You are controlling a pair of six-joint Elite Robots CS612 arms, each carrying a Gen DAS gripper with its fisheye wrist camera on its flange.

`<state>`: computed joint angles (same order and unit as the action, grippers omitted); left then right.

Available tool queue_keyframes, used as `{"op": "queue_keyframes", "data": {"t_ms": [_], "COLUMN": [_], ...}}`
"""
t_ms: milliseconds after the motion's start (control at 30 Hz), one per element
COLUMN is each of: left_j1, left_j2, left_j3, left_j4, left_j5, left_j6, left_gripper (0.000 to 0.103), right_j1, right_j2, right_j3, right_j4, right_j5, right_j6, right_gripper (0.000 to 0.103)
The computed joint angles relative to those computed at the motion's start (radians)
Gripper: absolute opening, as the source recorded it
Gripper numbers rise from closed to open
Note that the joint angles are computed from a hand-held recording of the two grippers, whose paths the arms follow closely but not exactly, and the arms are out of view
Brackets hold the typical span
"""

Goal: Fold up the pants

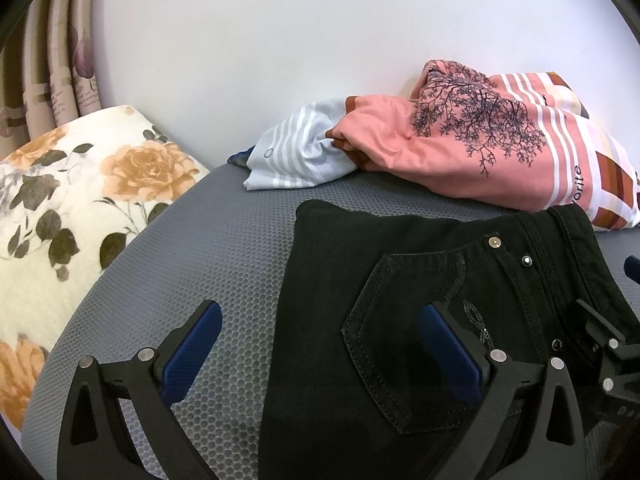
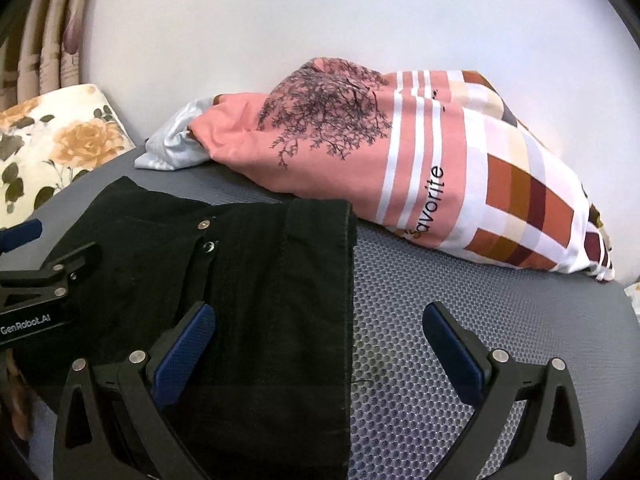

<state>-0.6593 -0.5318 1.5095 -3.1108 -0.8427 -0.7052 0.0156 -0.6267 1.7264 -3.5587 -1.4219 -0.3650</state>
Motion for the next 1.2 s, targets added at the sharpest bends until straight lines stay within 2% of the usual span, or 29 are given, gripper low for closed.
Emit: {"op": "queue_keyframes", "data": {"t_ms": [233, 700, 1200], "left_j1": [-0.002, -0.007, -0.007], "left_j2": [0.001, 0.002, 0.002], "left_j3": [0.001, 0.003, 0.003], "left_j4": [-0.005, -0.014, -0.015], "left_j5": [0.008, 0.036, 0.036], "left_j6": [0.001, 0.007, 0.006], "left_gripper": [0.1, 0.1, 0.1], "right_j1": [0.007, 0.004, 0.007], "right_j2": [0.003, 0.0, 0.002], "right_j3": [0.004, 0.007, 0.013], "right_j4": [-0.029, -0.025, -0.054], "right_j5": [-0.003, 0.018, 0.002], "right_j6": [-0.037, -0.04, -0.043], "right_gripper": [0.103, 0.103, 0.103]}}
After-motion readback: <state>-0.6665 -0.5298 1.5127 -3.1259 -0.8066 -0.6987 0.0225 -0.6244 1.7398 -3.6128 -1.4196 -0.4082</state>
